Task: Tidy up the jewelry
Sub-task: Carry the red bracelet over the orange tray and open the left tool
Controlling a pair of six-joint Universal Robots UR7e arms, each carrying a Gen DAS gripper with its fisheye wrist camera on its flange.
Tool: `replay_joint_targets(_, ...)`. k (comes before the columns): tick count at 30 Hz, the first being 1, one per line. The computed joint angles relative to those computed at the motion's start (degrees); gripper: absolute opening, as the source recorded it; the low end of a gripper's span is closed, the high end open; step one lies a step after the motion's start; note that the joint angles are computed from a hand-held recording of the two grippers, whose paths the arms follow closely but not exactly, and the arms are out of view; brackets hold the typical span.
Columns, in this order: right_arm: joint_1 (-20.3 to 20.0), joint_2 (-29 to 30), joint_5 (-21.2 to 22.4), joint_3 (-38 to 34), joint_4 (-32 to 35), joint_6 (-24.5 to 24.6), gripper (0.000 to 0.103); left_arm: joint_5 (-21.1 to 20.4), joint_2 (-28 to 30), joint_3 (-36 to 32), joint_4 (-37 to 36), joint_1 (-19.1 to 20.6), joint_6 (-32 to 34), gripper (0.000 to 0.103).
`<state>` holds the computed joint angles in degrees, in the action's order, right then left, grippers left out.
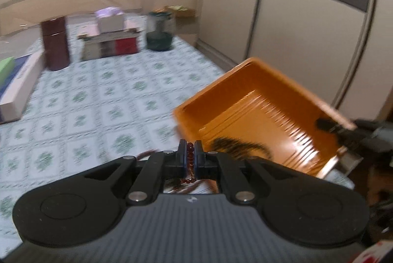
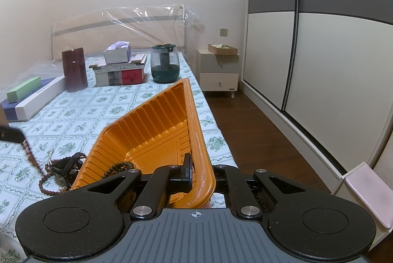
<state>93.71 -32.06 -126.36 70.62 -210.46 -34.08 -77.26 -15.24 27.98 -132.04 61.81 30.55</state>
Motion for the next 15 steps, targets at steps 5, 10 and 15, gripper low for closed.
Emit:
replay_joint_targets(5, 0.0, 0.0, 0.0, 0.0, 0.0, 0.1, 0.007, -4.8, 2.3, -3.7, 3.8, -0.7, -0.3, 0.004)
replay_joint_targets(10, 0.0, -0.1, 0.0, 0.1, 0.1, 0.3, 0.007, -7.5, 4.9, -7.1, 7.7, -1.2, -0.5, 0.004)
replay_joint_targets(15, 0.0, -0.1, 0.1, 0.2, 0.1, 0.6, 0.007, -7.7, 5.9, -7.3, 9.6, -1.5, -0.5, 0.004)
